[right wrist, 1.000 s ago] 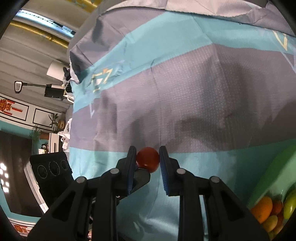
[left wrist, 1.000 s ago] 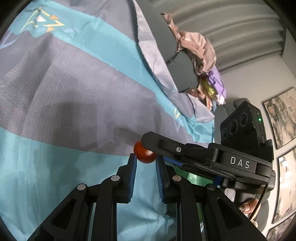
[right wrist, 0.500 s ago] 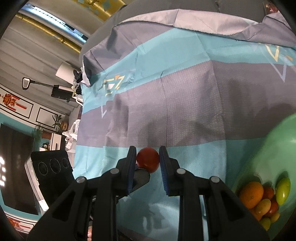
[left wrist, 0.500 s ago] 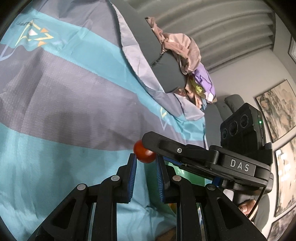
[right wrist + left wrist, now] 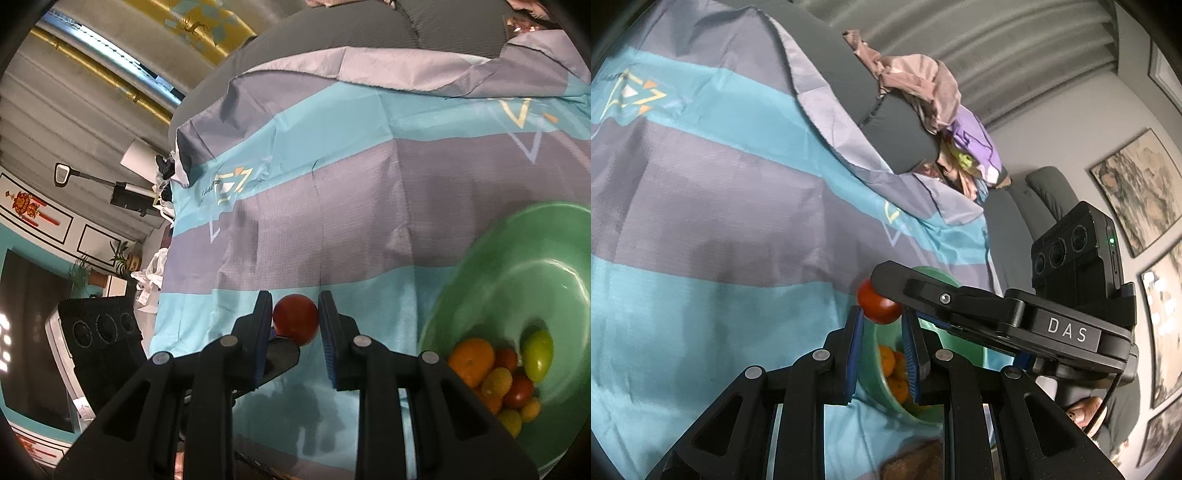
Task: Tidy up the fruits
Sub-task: 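Carry the red tomato with the right gripper over the green bowl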
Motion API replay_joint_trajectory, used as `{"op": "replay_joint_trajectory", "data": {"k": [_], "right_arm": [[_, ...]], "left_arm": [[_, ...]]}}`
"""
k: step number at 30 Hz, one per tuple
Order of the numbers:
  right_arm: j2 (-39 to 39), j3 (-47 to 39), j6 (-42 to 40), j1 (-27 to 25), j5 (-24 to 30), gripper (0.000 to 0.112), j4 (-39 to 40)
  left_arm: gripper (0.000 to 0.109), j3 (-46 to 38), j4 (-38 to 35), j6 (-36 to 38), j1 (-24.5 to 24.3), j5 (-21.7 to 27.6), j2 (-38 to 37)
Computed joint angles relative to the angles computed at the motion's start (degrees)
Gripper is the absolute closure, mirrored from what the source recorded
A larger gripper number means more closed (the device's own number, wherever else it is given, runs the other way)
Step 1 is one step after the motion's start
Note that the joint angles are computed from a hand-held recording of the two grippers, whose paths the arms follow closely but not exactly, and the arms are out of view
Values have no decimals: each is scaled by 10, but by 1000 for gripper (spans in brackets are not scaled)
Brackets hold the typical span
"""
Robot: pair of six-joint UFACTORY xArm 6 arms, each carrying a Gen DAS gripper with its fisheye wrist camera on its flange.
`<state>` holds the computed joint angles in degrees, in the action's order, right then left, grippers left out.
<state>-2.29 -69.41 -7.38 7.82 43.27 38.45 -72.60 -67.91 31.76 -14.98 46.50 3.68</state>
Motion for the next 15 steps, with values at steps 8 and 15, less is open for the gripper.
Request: {"op": "replay_joint_trajectory", "data": {"k": [8, 15], "right_arm": [[-49, 45, -12, -17, -14, 84, 7], [-97, 90, -21, -38, -24, 84, 12]], "left_arm": [[89, 0, 4, 5, -23, -1, -11], [89, -3, 8, 7, -47, 0, -15]]}}
